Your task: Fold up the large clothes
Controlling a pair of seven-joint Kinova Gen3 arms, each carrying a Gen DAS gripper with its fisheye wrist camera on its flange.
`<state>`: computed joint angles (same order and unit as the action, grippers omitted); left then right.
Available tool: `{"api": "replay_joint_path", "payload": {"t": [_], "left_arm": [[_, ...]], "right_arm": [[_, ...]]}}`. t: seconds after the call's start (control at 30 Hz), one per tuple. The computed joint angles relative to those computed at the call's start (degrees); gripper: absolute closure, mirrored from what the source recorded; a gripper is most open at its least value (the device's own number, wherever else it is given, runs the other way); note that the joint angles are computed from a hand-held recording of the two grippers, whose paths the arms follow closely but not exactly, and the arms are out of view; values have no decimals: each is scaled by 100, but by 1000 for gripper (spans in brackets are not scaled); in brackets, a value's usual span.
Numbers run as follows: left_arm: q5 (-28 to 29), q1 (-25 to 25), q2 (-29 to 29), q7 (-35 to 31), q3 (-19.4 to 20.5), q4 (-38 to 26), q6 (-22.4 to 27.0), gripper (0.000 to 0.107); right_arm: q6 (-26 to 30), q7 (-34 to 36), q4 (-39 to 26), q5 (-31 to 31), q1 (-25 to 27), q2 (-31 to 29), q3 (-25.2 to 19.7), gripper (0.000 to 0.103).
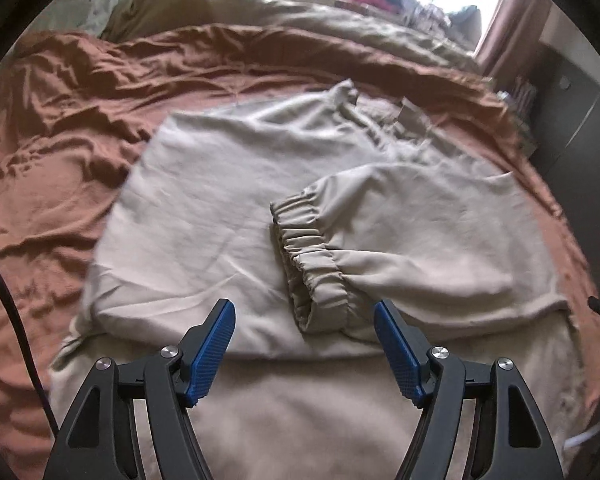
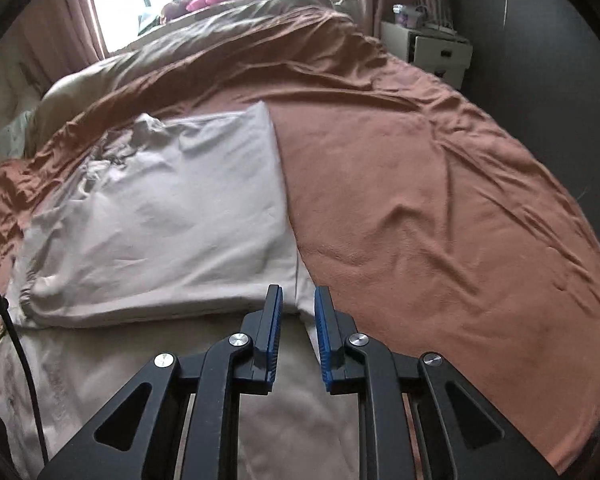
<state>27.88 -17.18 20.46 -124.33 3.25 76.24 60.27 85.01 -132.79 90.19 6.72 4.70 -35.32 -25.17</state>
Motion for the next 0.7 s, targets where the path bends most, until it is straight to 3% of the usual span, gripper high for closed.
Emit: {"api": "replay_joint_path", "payload": {"t": [0.17, 0.2, 0.23, 0.3, 0.37, 0.47, 0.53, 0.7], "left_arm": [[535, -579, -403, -623, -82, 155, 599, 33], [619, -682, -456, -734, -132, 123, 796, 33], [708, -783, -506, -847, -186, 104, 966, 32], [834, -954, -633, -1037, -322, 108, 1193, 25], [893, -1095, -847, -1173, -494, 156, 1303, 16], [1161, -1376, -1030, -1446, -730, 143, 1627, 14], [1397, -1601, -1167, -1619, -900, 130, 1885, 4], [2012, -2136, -1338, -2100, -1299, 152, 2556, 5]], "right_arm": [[479, -30, -274, -258, 18, -311, -78, 85], [550, 8, -325, -303, 17, -377, -85, 69], [594, 33, -370, -370, 25, -451, -110, 38], [753, 113, -552, -466, 93, -615, -159, 8], [1000, 242, -803, -490, 269, -775, -282, 8], [1283, 398, -1123, -666, 494, -1069, -276, 8], [1369, 463, -1237, -838, 594, -1260, -188, 0], [1839, 798, -1671, -1124, 877, -1674, -71, 0]]}}
